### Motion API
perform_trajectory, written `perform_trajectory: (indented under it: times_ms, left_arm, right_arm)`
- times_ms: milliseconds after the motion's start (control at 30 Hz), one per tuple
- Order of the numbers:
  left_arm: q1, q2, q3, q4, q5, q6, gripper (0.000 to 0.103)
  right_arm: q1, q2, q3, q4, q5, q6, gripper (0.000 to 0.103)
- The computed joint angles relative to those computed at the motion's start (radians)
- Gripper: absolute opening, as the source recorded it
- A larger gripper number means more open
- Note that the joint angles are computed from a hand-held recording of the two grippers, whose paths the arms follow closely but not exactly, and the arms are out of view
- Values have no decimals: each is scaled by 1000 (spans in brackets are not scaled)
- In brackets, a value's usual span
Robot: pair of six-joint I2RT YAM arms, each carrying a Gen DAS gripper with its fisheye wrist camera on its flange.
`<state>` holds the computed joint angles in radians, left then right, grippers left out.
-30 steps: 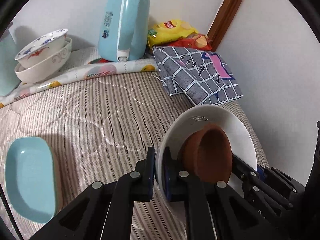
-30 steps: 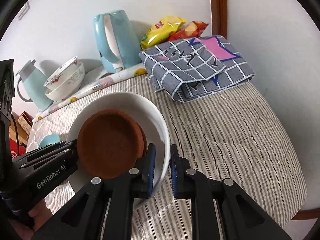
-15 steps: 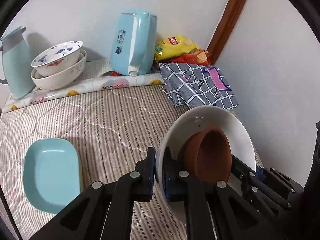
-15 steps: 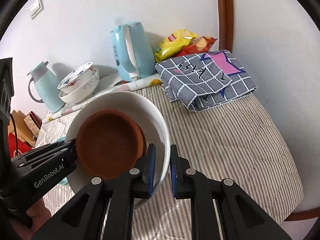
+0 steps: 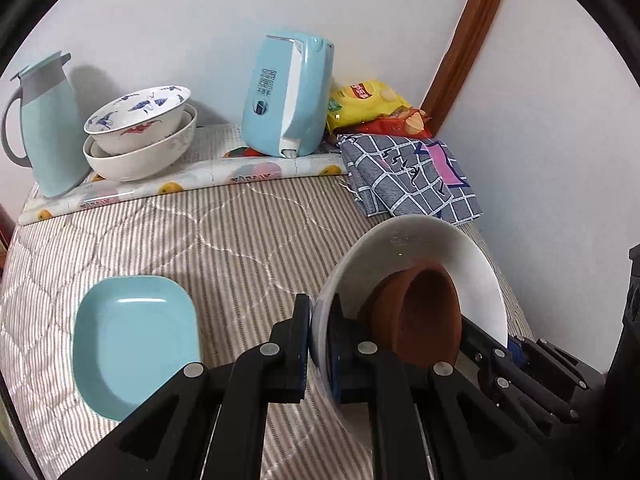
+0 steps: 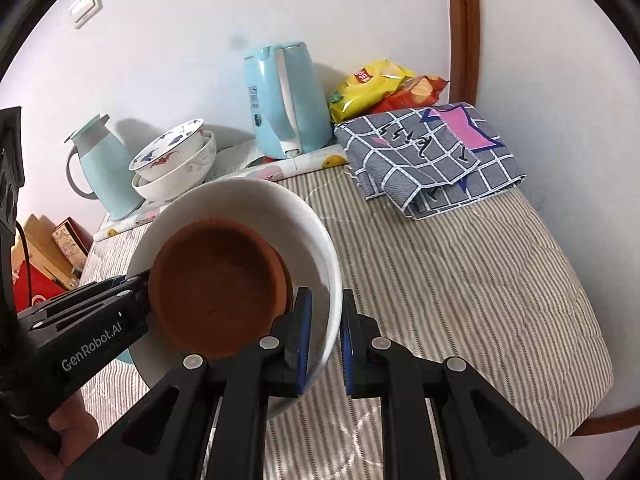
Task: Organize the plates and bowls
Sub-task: 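Lift the white bowl with both grippers and carry it over the light-blue plate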
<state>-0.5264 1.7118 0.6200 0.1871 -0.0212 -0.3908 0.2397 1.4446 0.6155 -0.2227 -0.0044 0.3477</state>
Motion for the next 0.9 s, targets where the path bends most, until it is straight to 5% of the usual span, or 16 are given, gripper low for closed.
perform_trajectory:
  times_ms: [900]
  left_arm:
    - [266, -91, -79, -16, 147, 162, 8]
  right_arm:
    - [252, 126, 138, -16, 110, 185, 12]
